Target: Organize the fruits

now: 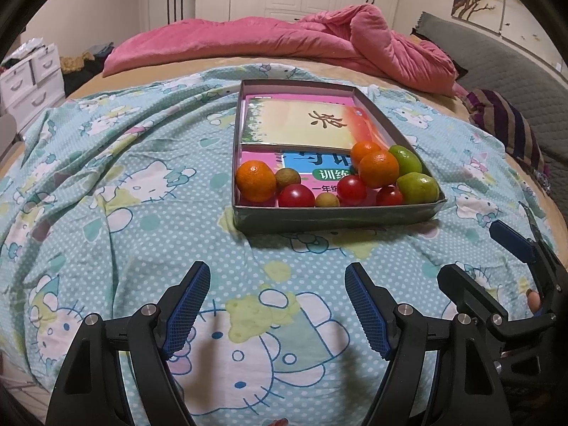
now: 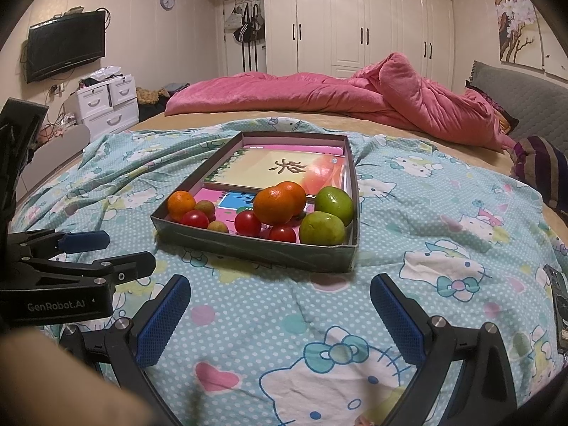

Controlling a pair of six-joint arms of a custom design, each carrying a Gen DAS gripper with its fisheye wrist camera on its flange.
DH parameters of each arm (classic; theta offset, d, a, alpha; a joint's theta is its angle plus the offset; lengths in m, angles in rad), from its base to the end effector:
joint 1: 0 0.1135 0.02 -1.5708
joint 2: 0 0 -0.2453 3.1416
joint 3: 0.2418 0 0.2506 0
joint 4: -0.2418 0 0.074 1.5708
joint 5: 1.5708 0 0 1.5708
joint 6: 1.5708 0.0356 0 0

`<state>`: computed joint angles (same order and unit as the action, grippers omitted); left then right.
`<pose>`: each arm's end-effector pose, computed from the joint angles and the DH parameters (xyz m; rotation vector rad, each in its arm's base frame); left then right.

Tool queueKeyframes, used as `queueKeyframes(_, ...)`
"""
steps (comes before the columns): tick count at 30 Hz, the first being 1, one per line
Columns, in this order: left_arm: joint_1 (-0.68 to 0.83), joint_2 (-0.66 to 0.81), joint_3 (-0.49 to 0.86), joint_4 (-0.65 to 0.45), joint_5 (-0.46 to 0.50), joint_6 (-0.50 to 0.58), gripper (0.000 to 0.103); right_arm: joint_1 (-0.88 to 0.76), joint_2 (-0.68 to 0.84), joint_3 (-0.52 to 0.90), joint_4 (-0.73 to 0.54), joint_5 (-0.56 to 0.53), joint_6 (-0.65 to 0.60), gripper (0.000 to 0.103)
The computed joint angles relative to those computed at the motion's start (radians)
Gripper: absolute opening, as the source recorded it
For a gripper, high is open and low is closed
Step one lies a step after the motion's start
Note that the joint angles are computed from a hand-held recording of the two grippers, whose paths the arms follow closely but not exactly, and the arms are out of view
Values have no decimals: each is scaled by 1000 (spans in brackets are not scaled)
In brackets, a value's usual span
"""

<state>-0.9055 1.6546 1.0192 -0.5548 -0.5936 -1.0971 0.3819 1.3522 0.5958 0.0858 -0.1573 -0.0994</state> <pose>0.2073 -0.2319 0.1657 -0.3772 2.4198 0.0065 0.2489 0.1060 0.1618 -0.6196 2.1652 0.3287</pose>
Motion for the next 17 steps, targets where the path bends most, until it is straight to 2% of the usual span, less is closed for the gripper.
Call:
queueKeyframes(5, 9, -16, -18, 19, 8, -5, 79, -7, 5, 4, 3, -5, -1, 102)
queueKeyframes(11, 44, -25, -24, -25, 1, -45, 79, -34, 27, 24, 6, -19, 7, 102)
queueKeyframes(17, 120, -104, -108, 34, 17, -39, 79, -89, 75, 80, 7, -26, 24, 102)
